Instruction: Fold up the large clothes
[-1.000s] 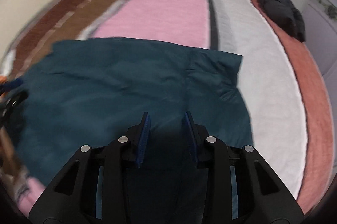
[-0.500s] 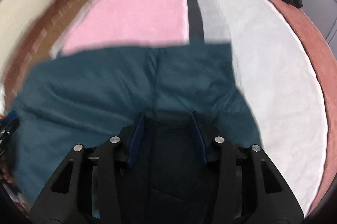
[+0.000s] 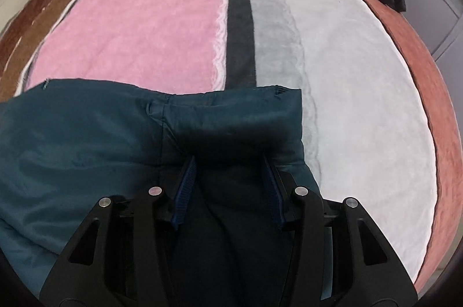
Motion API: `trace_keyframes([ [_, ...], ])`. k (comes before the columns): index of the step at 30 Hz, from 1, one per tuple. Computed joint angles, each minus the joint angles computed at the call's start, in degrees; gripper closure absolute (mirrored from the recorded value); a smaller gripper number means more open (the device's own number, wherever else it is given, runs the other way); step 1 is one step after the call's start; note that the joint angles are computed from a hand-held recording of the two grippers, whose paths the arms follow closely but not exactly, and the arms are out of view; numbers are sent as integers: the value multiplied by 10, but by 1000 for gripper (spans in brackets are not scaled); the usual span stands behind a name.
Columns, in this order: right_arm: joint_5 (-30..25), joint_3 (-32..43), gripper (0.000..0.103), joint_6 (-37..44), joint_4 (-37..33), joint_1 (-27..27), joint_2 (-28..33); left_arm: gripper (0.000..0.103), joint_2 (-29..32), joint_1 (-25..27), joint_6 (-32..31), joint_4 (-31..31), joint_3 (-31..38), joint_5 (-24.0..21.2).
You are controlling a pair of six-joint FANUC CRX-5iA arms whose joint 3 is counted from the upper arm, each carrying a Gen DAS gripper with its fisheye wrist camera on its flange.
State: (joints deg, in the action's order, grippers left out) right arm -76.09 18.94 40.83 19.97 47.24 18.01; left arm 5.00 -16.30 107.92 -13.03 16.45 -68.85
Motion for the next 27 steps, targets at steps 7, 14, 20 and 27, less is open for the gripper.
trace_keyframes([
  [7,16,-12,57,-12,3,0,-2,36,1,-6,14,-15,-9,13],
  [14,20,-22,57,-23,22,9,-2,36,-2,-8,18,-21,-14,20],
  [20,26,-31,57,-29,28,11,-6,36,-3,-8,17,-19,-15,22],
  [27,30,-36,57,-31,30,11,-8,36,-2,-9,17,-23,-14,20],
])
